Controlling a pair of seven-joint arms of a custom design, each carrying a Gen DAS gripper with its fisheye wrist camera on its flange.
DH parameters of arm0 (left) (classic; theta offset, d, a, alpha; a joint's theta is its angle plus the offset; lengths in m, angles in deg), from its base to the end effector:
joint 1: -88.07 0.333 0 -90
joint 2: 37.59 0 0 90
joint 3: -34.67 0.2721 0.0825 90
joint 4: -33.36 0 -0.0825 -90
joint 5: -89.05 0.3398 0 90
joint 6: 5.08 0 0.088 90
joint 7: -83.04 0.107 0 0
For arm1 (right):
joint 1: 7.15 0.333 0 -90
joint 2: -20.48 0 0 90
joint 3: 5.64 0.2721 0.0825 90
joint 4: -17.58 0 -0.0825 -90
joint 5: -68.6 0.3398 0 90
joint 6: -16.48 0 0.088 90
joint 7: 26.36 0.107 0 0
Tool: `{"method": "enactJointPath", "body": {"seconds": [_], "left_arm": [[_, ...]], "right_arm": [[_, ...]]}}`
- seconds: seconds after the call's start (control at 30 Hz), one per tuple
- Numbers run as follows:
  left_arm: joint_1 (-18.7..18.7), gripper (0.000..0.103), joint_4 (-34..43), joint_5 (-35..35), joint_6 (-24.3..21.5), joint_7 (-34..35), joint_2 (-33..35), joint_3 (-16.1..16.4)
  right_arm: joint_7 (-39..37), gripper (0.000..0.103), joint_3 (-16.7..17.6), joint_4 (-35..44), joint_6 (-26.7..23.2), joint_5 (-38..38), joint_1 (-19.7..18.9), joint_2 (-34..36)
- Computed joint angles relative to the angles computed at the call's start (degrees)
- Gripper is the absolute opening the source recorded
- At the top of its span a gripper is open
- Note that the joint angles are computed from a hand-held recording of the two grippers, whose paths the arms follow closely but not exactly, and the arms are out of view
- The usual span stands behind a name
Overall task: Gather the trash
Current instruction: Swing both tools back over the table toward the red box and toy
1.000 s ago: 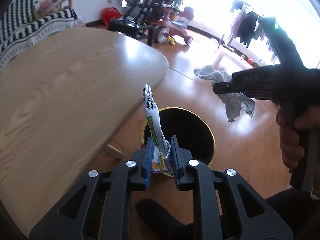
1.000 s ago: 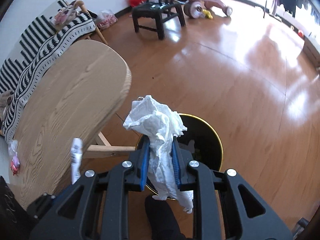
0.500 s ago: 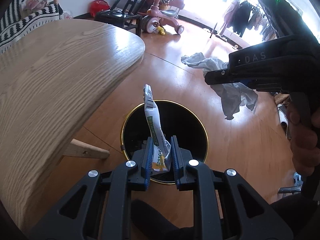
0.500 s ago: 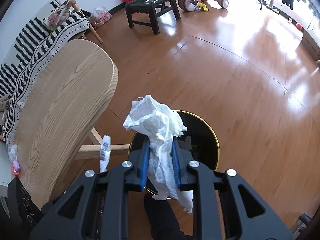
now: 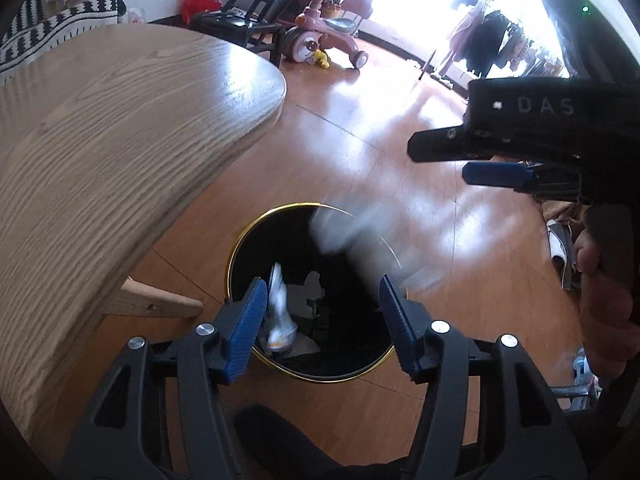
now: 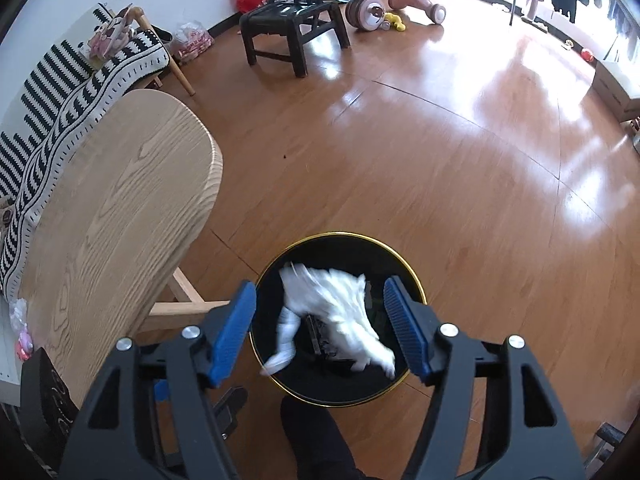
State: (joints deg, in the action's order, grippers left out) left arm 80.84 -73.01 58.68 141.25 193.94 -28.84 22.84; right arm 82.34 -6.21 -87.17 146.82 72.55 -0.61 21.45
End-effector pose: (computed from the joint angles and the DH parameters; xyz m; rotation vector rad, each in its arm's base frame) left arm 0.5666 -0.1822 0.4738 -1.6898 2.3458 -1.0215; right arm 0.5579 0.0601 0.5305 -1.6727 2.1653 -0.2507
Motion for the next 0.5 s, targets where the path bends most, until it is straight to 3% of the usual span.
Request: {"method": "enactJointPath", "body": {"seconds": [0.17, 0.23, 0.33, 0.5], "left_arm": [[0.2, 0.068, -1.33, -1.76, 0.67, 0.28, -1.74, -0.04], [0.19, 0.077, -1.97, -1.78, 0.36, 0.56, -3.02, 0.18], [0.37, 0.088, -6.48, -1.8, 2.26, 0.46, -8.13, 1.1], [2.98, 0.092, -13.78, 0.41, 3.07, -2.08, -17.91, 4.96]], "right_arm": [[-0.3, 0.065, 0.21, 0.04, 1.02, 0.81, 0.2, -0.19], [-0.72, 0.066, 0.52, 0.49, 1.63, 2.03, 0.55, -0.09], [-1.91, 0.068, 1.44, 2.52, 2.19, 4.51, 1.59, 0.87], [-4.36, 0.073, 4.24, 6.56, 5.91, 5.42, 5.27, 2.34]]}}
